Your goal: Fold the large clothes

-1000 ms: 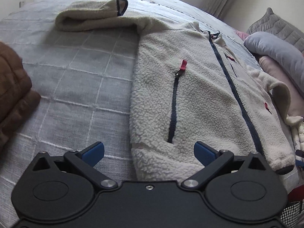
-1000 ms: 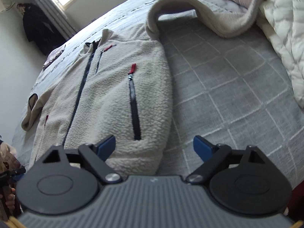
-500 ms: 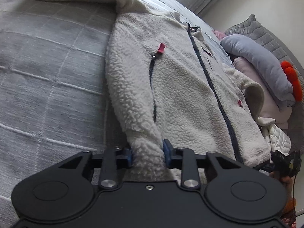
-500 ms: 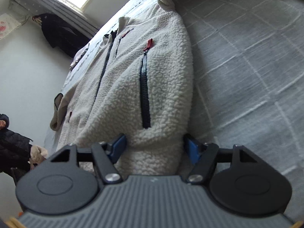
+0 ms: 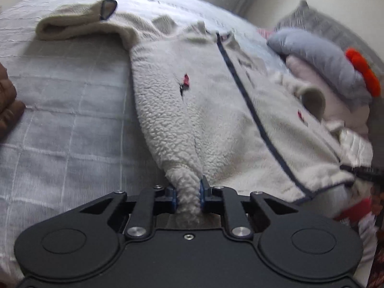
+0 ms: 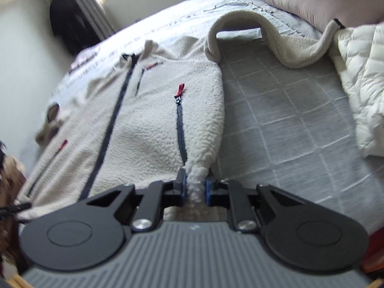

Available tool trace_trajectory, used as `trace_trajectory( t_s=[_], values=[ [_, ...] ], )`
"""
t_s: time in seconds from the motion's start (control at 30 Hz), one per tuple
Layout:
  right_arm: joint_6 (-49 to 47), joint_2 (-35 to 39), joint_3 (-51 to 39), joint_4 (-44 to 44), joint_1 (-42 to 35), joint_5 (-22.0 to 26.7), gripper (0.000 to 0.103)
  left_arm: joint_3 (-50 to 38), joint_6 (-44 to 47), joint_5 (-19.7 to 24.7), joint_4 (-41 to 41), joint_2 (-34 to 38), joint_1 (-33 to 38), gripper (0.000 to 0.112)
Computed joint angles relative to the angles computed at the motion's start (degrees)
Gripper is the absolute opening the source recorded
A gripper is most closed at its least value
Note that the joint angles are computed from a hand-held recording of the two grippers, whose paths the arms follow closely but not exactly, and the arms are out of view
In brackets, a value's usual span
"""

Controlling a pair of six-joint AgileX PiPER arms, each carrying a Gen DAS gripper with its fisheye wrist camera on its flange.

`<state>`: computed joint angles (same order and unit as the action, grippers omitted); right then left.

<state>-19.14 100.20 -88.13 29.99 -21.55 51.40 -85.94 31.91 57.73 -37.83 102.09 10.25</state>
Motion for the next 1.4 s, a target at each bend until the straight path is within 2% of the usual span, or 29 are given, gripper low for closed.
trace_trajectory(
  t_s=[0.03, 0.1, 0.17, 0.2, 0.23, 0.27, 0.3, 0.37, 0.4, 0.47, 0.53, 0.6, 0.67, 0.8, 0.87, 0.93, 0.97, 1.0, 1.03, 1.1, 1.2, 1.27, 1.33, 1.4],
  values=[
    [1.57, 0.33, -0.27, -4.19, 1.56, -0.23, 0.015, 0.82, 0.51, -0.46, 2.42, 0.12, -0.89, 0.019],
    [5.39, 3.18, -1.89, -12.83, 5.13, 0.81, 0.020, 2.42, -1.06, -3.71, 9.76, 0.58, -3.72, 0.029],
    [12.17, 5.70, -2.06, -22.95, 8.55, 0.87, 0.032, 3.89, -1.90, -7.00, 15.38, 0.38, -5.96, 0.040],
    [13.40, 5.72, -0.77, -25.07, 9.68, -1.06, 0.035, 5.06, -1.38, -9.01, 15.71, -0.69, -6.29, 0.050],
    [13.36, 5.59, -0.89, -25.31, 9.88, -1.26, 0.041, 5.21, -1.66, -10.18, 16.74, -1.44, -6.60, 0.057],
    [13.66, 5.33, -1.28, -25.61, 9.98, -1.48, 0.046, 4.97, -1.43, -11.09, 17.57, -2.13, -6.66, 0.068],
    [14.33, 4.78, -1.41, -25.98, 10.00, -2.43, 0.058, 5.03, -0.44, -12.77, 17.42, -2.92, -6.56, 0.076],
    [14.51, 3.98, -2.60, -27.06, 10.84, -3.71, 0.065, 4.89, 0.32, -17.27, 16.85, -3.88, -6.85, 0.086],
    [14.88, 4.80, -4.67, -27.35, 11.32, -3.96, 0.066, 3.74, -0.12, -19.10, 16.67, -3.33, -7.20, 0.091],
    [14.47, 7.08, -9.41, -26.52, 12.02, -4.00, 0.069, -0.10, -1.89, -21.02, 16.19, -0.89, -8.47, 0.092],
    [15.74, 10.96, -14.98, -26.45, 13.77, -5.04, 0.078, -6.09, -2.87, -21.45, 14.47, 3.59, -10.08, 0.092],
    [14.66, 15.52, -20.75, -24.51, 14.57, -5.95, 0.080, -12.64, -3.85, -21.83, 13.43, 8.93, -11.80, 0.092],
    [14.30, 21.31, -28.17, -22.72, 15.25, -5.15, 0.080, -16.14, -4.08, -24.79, 12.11, 12.77, -14.07, 0.092],
    [17.83, 31.70, -40.19, -25.49, 16.80, -3.21, 0.080, -24.30, 1.53, -25.22, 6.27, 21.89, -15.77, 0.092],
    [18.49, 33.01, -37.73, -25.15, 16.37, -6.26, 0.082, -25.44, 1.77, -23.89, 6.53, 24.70, -15.71, 0.092],
    [11.01, 30.26, -27.34, -19.06, 14.93, -16.03, 0.086, -19.47, 9.12, -27.91, 1.48, 24.26, -14.99, 0.095],
    [5.28, 28.26, -21.61, -14.27, 14.28, -21.09, 0.086, -14.92, 14.85, -31.44, -3.02, 22.59, -14.79, 0.095],
    [-0.44, 26.04, -15.88, -9.65, 13.83, -25.96, 0.086, -11.93, 20.07, -32.69, -8.09, 21.29, -14.24, 0.096],
    [-6.17, 24.10, -11.25, -4.16, 13.43, -29.70, 0.086, -11.14, 23.00, -31.71, -11.21, 20.81, -13.43, 0.096],
    [-16.16, 21.87, -6.48, 5.88, 12.29, -32.16, 0.086, -11.01, 22.81, -29.44, -11.38, 20.08, -12.49, 0.096],
    [-25.36, 18.33, -0.44, 13.60, 11.43, -34.02, 0.086, -8.83, 20.78, -29.32, -7.51, 18.18, -12.76, 0.096],
    [-29.20, 16.37, 1.88, 16.36, 10.52, -32.81, 0.086, -7.95, 17.06, -29.25, -2.26, 16.92, -13.48, 0.097],
    [-27.99, 15.13, 1.49, 15.04, 8.99, -28.38, 0.087, -9.37, 9.87, -27.07, 4.59, 16.43, -14.18, 0.097],
    [-23.57, 15.09, -2.29, 12.32, 6.74, -21.24, 0.089, -14.09, 0.75, -22.30, 11.80, 17.48, -15.11, 0.100]
  ],
)
